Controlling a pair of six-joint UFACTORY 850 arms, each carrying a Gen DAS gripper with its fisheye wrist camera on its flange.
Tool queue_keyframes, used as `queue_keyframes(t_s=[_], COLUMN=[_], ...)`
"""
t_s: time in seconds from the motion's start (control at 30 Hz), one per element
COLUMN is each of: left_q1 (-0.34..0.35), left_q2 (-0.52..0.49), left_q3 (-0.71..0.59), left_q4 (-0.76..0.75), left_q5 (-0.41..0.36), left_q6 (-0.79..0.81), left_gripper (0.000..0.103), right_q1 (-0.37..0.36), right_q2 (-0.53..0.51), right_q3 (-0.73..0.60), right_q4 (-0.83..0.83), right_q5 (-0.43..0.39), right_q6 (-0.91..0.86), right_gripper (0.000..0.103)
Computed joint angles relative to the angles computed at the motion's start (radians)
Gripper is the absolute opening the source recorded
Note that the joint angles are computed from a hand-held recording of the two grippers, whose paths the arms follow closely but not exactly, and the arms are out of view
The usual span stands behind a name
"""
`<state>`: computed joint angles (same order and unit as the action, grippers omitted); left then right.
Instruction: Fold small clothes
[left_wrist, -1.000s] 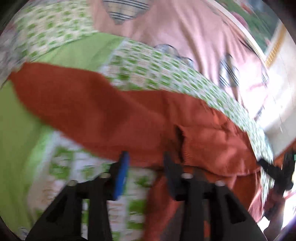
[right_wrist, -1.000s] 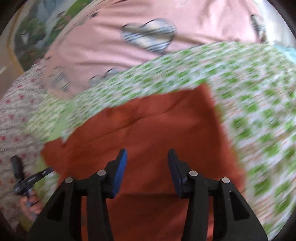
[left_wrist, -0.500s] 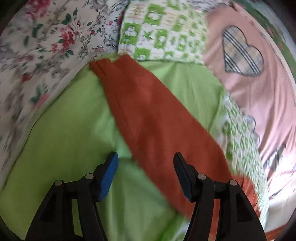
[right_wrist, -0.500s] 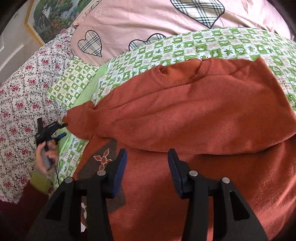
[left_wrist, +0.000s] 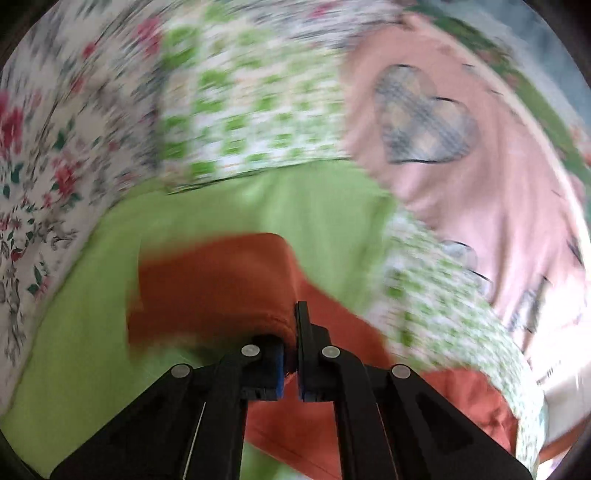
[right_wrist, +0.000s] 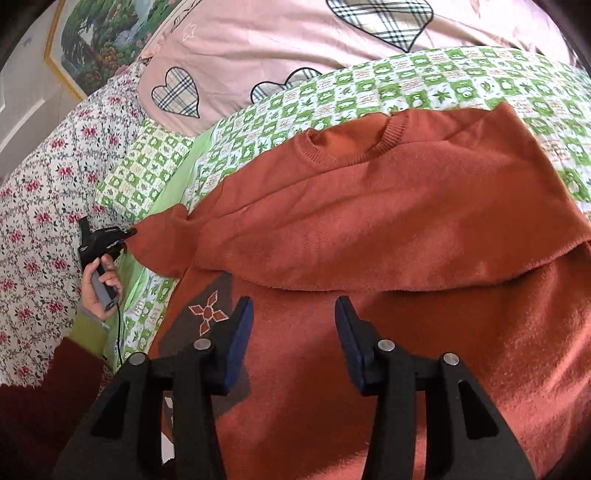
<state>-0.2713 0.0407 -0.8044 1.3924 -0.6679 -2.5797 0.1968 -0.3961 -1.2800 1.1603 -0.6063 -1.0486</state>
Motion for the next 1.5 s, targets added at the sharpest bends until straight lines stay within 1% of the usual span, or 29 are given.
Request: queue_keyframes(t_s=[0.07,0.17,0.27,0.33,0.4,0.43,0.53,0.6,0.63,0.73,0.8,0.87,0.9,0.93,0.97,1.0,1.03,1.07,1.1,1.17,1.23,1.3,1.4,1.43,1.5], left_q1=[-0.070,-0.151,-0.216,-0.245,-0.259,-0.268,-0.290,-0.302,-0.303,-0.302,-0.298,-0.295,-0.294,-0.296,-0.299,-0.305,-0.314,-0.324,-0.334,-0.351,-0.368,-0.383,-0.394,-0.392,-0.372], left_q2=[-0.041,-0.129,-0.229,-0.315,-0.394,-0.452,-0.588,-0.666,-0.725,-0.861,-0.942,-0.988,-0.995,-0.978,-0.953,-0.924,-0.894,-0.857,-0.818,-0.727,-0.641,-0.586,-0.507,-0.491,-0.457], left_q3=[-0.074,-0.200,-0.332,-0.440,-0.537,-0.612,-0.790,-0.890,-0.964,-1.140,-1.243,-1.300,-1.306,-1.273,-1.232,-1.185,-1.139,-1.084,-1.024,-0.888,-0.765,-0.688,-0.573,-0.548,-0.487], left_q4=[0.003,0.013,0.026,0.022,0.000,-0.048,-0.169,-0.262,-0.332,-0.529,-0.663,-0.771,-0.804,-0.821,-0.816,-0.790,-0.758,-0.710,-0.650,-0.553,-0.474,-0.440,-0.437,-0.442,-0.472], left_q5=[-0.038,-0.040,-0.005,0.039,0.084,0.110,0.154,0.169,0.176,0.156,0.126,0.105,0.104,0.119,0.140,0.155,0.153,0.154,0.164,0.182,0.170,0.116,-0.016,-0.042,-0.077], left_q6=[0.061,0.141,0.202,0.248,0.308,0.382,0.568,0.693,0.784,1.020,1.169,1.279,1.305,1.312,1.302,1.272,1.235,1.178,1.109,0.983,0.876,0.829,0.769,0.750,0.716], left_gripper=[0.002,0.002,0.002,0.002,0.002,0.002,0.002,0.002,0.002,0.003,0.004,0.005,0.009,0.016,0.019,0.029,0.042,0.046,0.047,0.047,0.047,0.047,0.047,0.047,0.047], right_q1=[-0.011,-0.027,-0.046,-0.059,-0.078,-0.086,-0.116,-0.136,-0.143,-0.166,-0.177,-0.182,-0.182,-0.182,-0.179,-0.177,-0.173,-0.164,-0.157,-0.130,-0.106,-0.068,-0.010,0.006,0.054], right_q2=[0.007,0.021,0.034,0.041,0.049,0.052,0.063,0.070,0.073,0.076,0.081,0.086,0.087,0.087,0.085,0.082,0.078,0.071,0.067,0.039,0.014,-0.016,-0.051,-0.061,-0.090], right_q3=[0.011,0.030,0.049,0.059,0.072,0.077,0.098,0.111,0.116,0.121,0.125,0.125,0.122,0.118,0.112,0.105,0.099,0.087,0.080,0.043,0.011,-0.033,-0.086,-0.100,-0.136], right_q4=[0.032,0.076,0.112,0.126,0.144,0.149,0.174,0.185,0.188,0.190,0.196,0.200,0.197,0.195,0.195,0.195,0.195,0.194,0.194,0.168,0.143,0.090,-0.017,-0.054,-0.200], right_q5=[-0.004,-0.005,-0.011,-0.013,-0.015,-0.014,-0.014,-0.005,-0.003,0.007,0.016,0.024,0.028,0.030,0.031,0.031,0.033,0.040,0.044,0.043,0.045,0.066,0.111,0.125,0.176], right_q6=[-0.022,-0.055,-0.086,-0.098,-0.109,-0.112,-0.123,-0.124,-0.122,-0.112,-0.114,-0.117,-0.115,-0.115,-0.117,-0.121,-0.125,-0.130,-0.135,-0.135,-0.135,-0.133,-0.133,-0.135,-0.105], right_gripper=[0.047,0.047,0.047,0.047,0.047,0.047,0.047,0.047,0.047,0.047,0.047,0.047,0.047,0.047,0.047,0.050,0.054,0.061,0.064,0.064,0.064,0.064,0.064,0.064,0.064])
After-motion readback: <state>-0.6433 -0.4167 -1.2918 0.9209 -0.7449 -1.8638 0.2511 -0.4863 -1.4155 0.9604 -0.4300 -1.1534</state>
